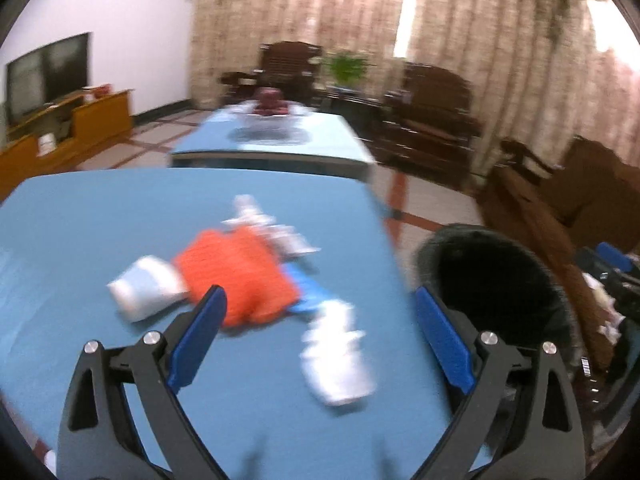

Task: Collect trash
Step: 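Move both tools back toward the remaining trash on the table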

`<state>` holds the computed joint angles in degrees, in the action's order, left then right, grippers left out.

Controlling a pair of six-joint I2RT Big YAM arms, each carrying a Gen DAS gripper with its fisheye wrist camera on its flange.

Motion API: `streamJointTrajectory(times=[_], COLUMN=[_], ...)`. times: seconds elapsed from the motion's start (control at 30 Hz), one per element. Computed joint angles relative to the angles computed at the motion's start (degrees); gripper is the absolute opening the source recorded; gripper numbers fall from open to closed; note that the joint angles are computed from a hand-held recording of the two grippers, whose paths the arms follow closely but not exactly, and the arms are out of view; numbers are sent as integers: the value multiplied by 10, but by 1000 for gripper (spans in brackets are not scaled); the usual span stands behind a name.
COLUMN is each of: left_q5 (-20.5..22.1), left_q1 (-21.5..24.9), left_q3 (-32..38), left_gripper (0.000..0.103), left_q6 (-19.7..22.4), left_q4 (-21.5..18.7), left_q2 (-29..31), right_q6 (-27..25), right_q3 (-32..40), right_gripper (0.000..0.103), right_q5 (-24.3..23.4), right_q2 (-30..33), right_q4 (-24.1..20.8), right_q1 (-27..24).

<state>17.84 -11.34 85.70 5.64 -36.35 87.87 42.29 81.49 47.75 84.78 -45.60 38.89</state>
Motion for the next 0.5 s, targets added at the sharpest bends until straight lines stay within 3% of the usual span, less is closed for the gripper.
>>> streamJointTrajectory(times=[0.27,0.5], left_q5=[-30,-35], left_q1=[56,81], left_q3=[-15,-25], left_gripper=[92,92], left_q6=[11,17], left_q4=[14,36], left_q2=[-4,2], right_q6=[-64,-84], right_q3=[99,166], right_gripper=[97,97], right_q5=[-56,-92], right_q2=[111,183], right_q4=[75,86], right_q1=[24,30])
